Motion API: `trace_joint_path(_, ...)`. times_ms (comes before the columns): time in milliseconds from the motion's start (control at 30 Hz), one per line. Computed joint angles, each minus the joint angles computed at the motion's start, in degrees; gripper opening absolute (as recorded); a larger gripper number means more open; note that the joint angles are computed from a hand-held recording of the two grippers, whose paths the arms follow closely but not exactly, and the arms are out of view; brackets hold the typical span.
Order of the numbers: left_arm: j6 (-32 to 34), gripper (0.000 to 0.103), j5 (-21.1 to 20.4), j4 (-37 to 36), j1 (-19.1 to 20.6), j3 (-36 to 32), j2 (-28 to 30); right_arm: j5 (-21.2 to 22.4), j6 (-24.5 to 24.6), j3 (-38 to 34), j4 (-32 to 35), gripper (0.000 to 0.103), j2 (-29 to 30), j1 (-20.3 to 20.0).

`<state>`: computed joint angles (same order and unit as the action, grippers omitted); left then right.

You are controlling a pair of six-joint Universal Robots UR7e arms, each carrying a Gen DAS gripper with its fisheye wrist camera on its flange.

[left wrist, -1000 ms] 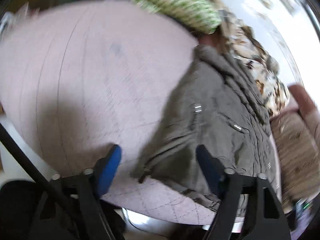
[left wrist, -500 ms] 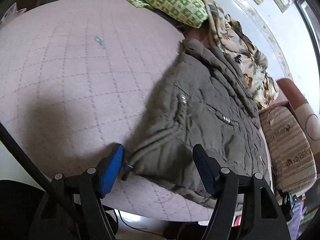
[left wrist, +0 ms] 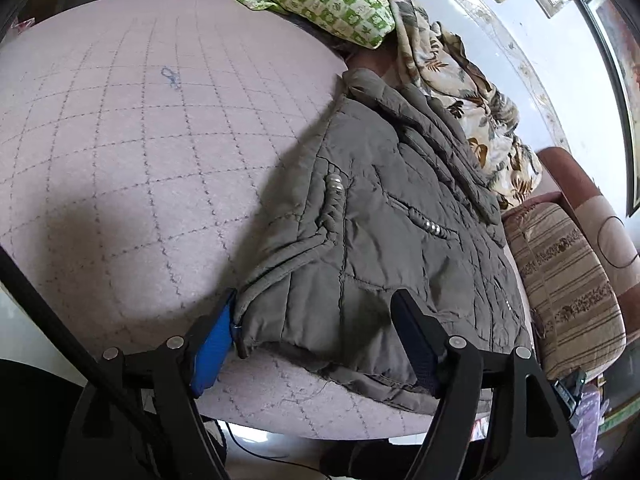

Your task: Fold large clothes

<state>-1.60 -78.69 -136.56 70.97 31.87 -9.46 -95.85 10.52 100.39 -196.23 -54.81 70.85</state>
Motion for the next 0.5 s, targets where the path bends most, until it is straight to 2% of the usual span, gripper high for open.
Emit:
trace_joint_path(67, -1.02, 0.076, -0.68, -0.24, 0.25, -0.35, 0.23, 0.92, 1.63, 0.65, -1.96, 0.060, 0.04, -0.55)
trace_joint_path(133, -1.49, 0.078, -0.83, -0.82, 0.26, -0.60, 0.55, 4.08, 4.61, 1.42, -4.06, 0.058, 0.05, -2.00)
trace_joint_path(167, -1.05, 0.078, -0.27, -1.16, 0.07, -0.51, 0.63, 4.71, 5.23, 1.49, -4.67, 0.054, 0.15, -2.29)
trace_joint_path(200, 0.07, 0.078, 0.19, -1.91, -0.22, 0.06, 0.55, 4.79, 4.89, 1.46, -5.12, 0.043, 0.30, -2.23)
trace_joint_path(233, 1.41, 0.071, -0.14, -2.61, -0.46, 0.81, 0.35, 4.70, 4.00, 1.27, -5.21, 0.036, 0.44, -1.97)
trace_joint_path(267, 2.48, 0.052, -1.80, -2.32, -0.51, 0.97, 0.30, 4.20, 2.87, 1.10, -5.63, 0.032, 0.64, -1.55)
trace_joint_path(300, 3.08, 0.045, -2.97, -1.36, -0.54, 0.59, 0.50, 3.14, 1.14, 0.87, -6.70, 0.031, 1.01, -0.93)
trace_joint_path(367, 4.08, 0.044, -0.93, -2.25, -1.08, 1.25, 0.60, 1.81, 0.10, 0.02, -6.40, 0.030, 1.45, -0.18)
trace_joint_path(500, 0.58, 0.046, -3.17, -0.12, -0.20, -1.32, 1.61, 1.56, 2.98, -0.48, -4.07, 0.032, 1.56, -0.84)
